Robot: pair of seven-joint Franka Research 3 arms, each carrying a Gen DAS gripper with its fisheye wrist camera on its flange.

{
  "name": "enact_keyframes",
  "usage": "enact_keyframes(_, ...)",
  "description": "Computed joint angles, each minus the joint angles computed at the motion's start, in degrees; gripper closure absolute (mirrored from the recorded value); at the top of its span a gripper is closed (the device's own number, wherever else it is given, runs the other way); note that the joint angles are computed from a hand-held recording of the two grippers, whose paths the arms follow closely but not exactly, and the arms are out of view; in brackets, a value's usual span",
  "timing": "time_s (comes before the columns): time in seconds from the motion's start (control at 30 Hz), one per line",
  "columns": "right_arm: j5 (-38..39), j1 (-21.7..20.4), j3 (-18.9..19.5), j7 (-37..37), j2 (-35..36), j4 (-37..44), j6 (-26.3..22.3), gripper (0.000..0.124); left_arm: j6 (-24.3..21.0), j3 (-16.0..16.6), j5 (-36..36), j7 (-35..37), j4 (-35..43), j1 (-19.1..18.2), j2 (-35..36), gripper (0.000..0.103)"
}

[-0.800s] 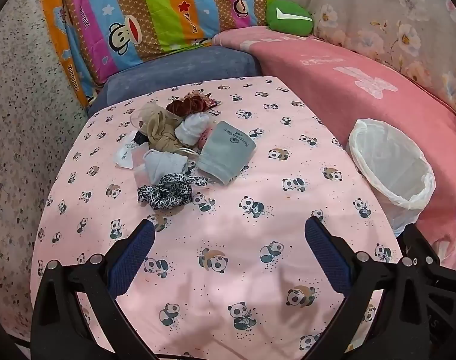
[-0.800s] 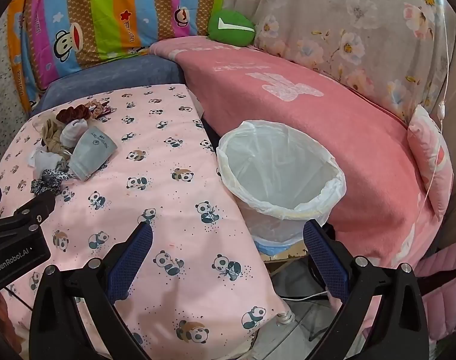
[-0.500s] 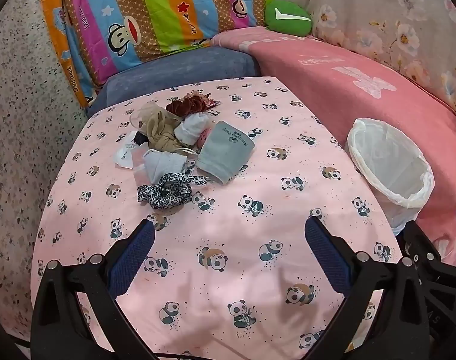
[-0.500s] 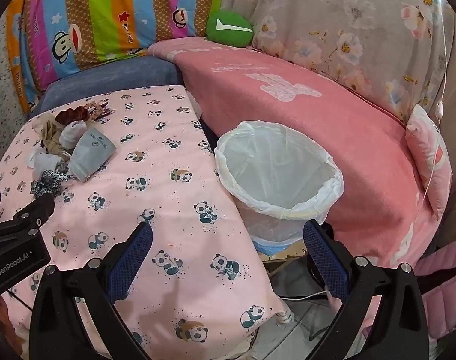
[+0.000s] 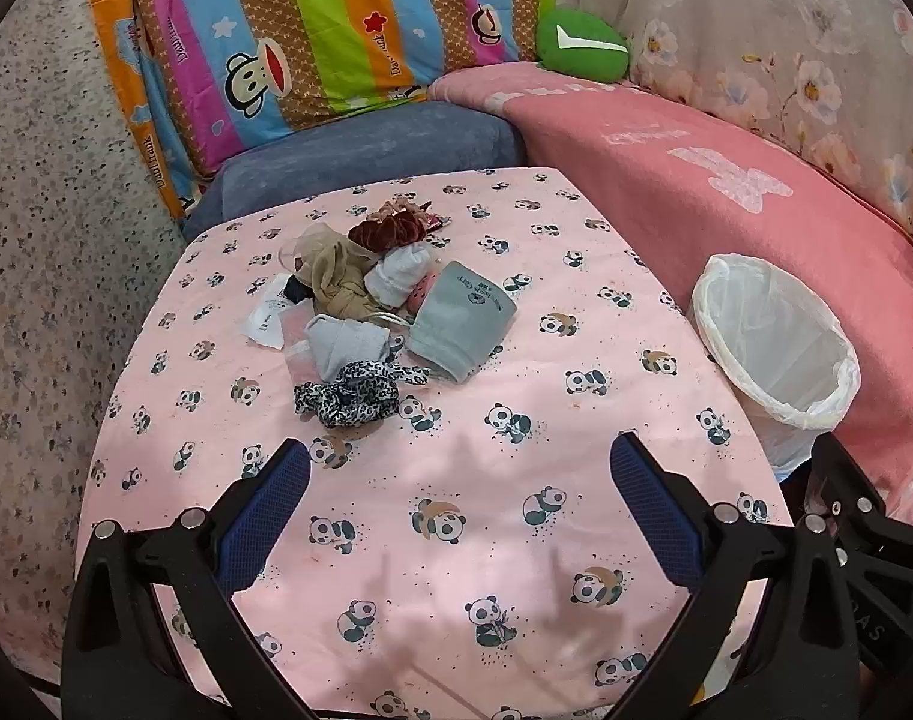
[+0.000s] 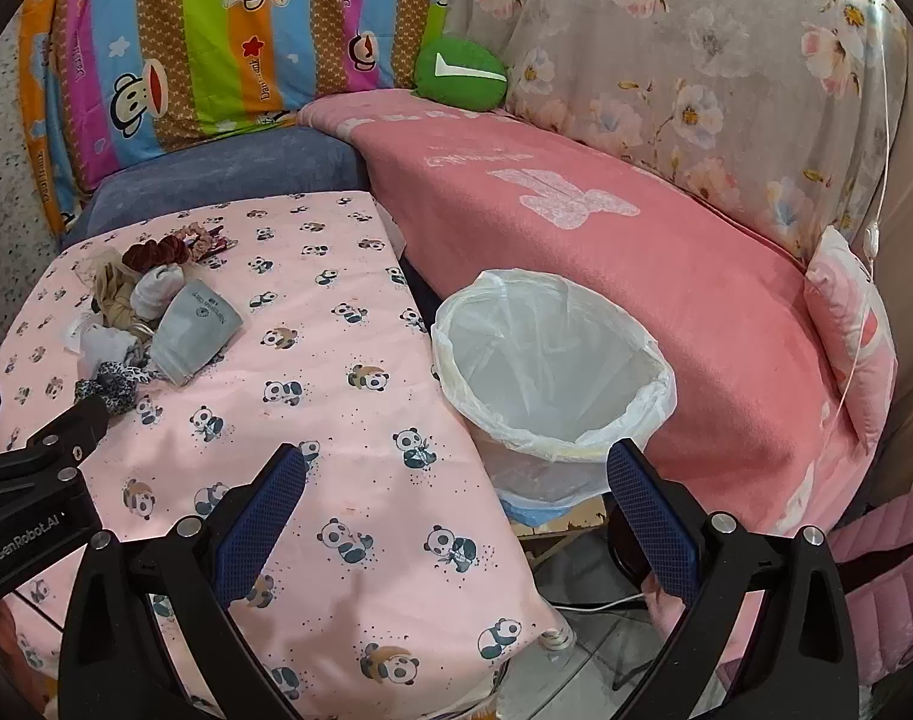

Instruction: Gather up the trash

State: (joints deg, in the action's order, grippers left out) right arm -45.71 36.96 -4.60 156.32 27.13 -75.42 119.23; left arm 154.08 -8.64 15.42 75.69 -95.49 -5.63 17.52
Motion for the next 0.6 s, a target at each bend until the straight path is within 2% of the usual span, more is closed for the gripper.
enact_keyframes(0.6, -1.2, 0.5, -0.5, -1.2, 0.5, 3.8, -3.2, 0.028, -2.0, -0.3, -1.1, 1.0, 3.6, -0.1, 0.5, 0.007)
